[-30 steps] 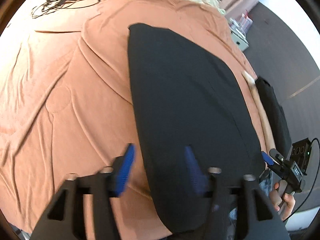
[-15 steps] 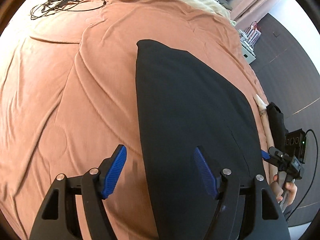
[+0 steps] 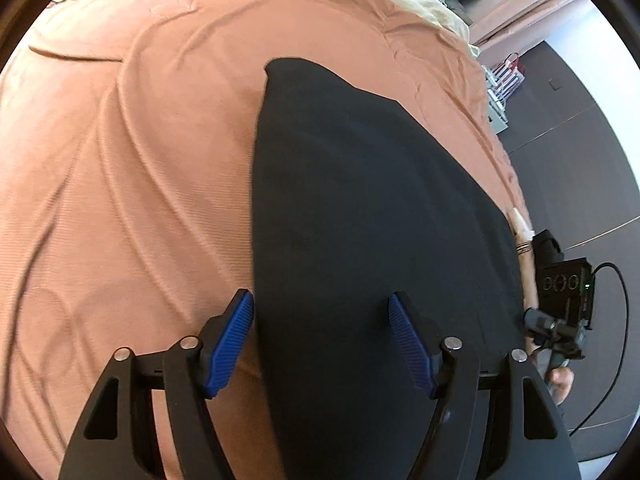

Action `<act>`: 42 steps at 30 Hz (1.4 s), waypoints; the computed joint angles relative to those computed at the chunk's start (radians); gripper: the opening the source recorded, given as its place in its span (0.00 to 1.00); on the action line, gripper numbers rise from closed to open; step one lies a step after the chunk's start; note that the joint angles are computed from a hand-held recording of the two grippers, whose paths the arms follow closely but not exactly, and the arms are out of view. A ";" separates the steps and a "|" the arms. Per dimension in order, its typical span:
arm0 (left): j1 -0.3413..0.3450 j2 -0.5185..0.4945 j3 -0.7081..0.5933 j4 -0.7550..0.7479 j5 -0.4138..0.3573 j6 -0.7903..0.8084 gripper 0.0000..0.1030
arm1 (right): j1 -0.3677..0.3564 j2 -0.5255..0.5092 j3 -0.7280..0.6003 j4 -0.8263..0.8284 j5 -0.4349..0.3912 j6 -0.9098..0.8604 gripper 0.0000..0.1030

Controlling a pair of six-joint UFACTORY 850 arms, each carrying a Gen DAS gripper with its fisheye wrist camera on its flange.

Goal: Fold large clothes
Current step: 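Grasp the folded jacket with both tools and lift it off the bed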

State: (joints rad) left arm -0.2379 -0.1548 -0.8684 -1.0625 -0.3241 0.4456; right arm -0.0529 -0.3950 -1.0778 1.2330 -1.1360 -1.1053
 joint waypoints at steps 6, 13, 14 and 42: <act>-0.019 -0.002 -0.008 0.084 0.030 -0.124 0.51 | 0.013 -0.016 -0.021 -0.003 -0.004 0.054 0.58; -0.050 0.067 0.001 0.223 0.056 -0.260 0.19 | 0.021 0.098 0.046 -0.005 0.066 0.023 0.21; -0.057 0.085 0.007 0.237 0.063 -0.277 0.17 | 0.023 0.125 0.058 -0.003 0.076 0.015 0.20; -0.412 0.282 -0.144 0.959 0.173 -1.033 0.11 | -0.338 0.673 0.129 -0.061 -0.079 0.023 0.17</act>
